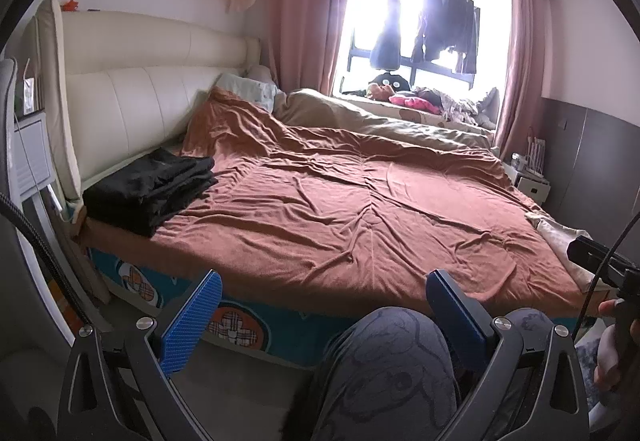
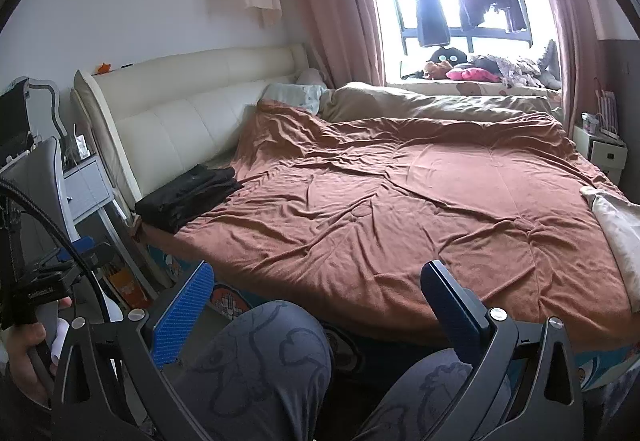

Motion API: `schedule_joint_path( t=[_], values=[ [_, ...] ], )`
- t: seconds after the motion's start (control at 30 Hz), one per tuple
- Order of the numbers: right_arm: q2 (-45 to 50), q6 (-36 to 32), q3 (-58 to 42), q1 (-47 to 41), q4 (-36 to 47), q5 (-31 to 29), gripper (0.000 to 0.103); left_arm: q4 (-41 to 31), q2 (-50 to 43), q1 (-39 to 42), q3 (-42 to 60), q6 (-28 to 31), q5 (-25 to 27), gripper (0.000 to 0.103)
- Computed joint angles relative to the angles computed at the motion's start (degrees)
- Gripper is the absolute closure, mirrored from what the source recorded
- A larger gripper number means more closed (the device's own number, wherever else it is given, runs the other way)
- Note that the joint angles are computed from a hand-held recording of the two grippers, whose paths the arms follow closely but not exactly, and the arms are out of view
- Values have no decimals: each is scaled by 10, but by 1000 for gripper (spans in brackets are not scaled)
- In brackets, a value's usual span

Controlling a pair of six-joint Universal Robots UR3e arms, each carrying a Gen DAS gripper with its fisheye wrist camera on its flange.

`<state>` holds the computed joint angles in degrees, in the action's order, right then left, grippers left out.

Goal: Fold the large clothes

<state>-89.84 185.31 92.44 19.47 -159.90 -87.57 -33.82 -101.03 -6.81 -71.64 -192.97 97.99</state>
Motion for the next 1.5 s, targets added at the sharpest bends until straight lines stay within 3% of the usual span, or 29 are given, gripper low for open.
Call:
schedule_joint_path(
  t=[1.5],
  values=[
    [-21, 5, 33, -34, -25, 30, 0, -38, -40, -36, 105, 15, 52, 1]
  ],
)
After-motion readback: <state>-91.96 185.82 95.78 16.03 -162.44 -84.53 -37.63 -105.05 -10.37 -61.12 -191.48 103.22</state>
